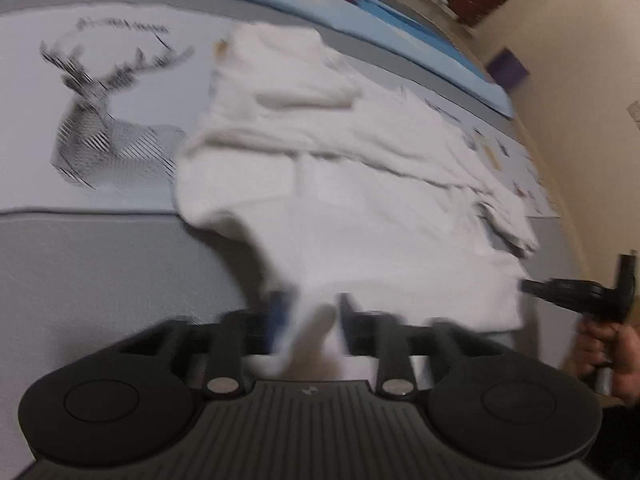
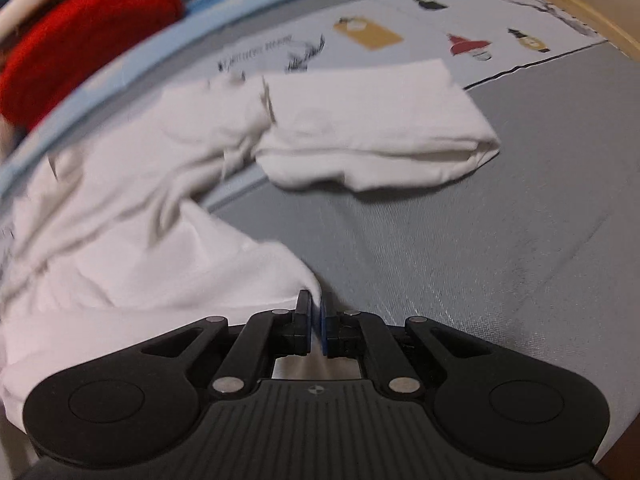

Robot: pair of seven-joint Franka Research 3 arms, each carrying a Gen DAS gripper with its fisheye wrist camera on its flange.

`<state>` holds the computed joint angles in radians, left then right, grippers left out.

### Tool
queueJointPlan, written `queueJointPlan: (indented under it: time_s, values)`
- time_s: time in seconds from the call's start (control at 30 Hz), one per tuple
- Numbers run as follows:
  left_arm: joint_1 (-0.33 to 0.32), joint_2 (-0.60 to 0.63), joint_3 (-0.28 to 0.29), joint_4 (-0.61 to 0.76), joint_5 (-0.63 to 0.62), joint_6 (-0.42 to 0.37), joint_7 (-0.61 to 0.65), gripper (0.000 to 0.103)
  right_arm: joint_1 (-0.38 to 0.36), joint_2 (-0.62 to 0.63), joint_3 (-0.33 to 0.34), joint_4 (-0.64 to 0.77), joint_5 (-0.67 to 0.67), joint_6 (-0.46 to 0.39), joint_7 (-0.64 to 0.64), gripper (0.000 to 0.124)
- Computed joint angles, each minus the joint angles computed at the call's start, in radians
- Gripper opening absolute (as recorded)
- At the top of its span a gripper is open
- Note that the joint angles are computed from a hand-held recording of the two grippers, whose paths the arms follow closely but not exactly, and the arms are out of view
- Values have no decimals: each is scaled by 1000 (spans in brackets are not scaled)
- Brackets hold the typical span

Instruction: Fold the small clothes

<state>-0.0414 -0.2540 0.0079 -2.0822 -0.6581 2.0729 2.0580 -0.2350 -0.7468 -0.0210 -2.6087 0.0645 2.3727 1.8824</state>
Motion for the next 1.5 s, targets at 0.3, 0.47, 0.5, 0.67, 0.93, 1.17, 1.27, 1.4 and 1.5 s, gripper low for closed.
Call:
queueJointPlan:
  time_s: [0.3, 0.47, 0.5, 0.67, 0.93, 1.17, 1.27, 1.4, 1.5]
  values:
    - [-4, -47, -12, -84, 97, 18, 70, 45, 41, 12, -47, -11, 45, -71, -127, 11]
    - [-25, -121, 25, -123, 93, 28, 130, 9, 51, -45, -39, -40, 47, -60, -192, 4]
    - [-34, -138, 55, -111, 40, 10, 153, 8, 51, -72, -41, -51, 58, -39, -196, 4]
    - [-2, -213, 184, -75, -225, -38, 167, 7, 83, -291, -173, -129, 316, 89, -172, 3]
    - [52, -85, 66, -28, 75, -93, -64, 36, -18, -111, -17, -76, 179, -30, -113, 9]
    - [40, -71, 67, -48, 52, -114, 38, 48, 23, -81, -32, -62, 103, -126, -152, 21]
    - [29, -101, 47, -87, 45, -89, 86, 48, 36, -86, -24, -72, 72, -142, -192, 21]
    - [-6, -177, 49, -147, 59, -19, 189, 9, 46, -130, -25, -90, 50, -140, -242, 4]
    - [-19, -234, 127, -132, -28, -61, 225, 7, 43, -195, -66, -94, 119, -121, -222, 3]
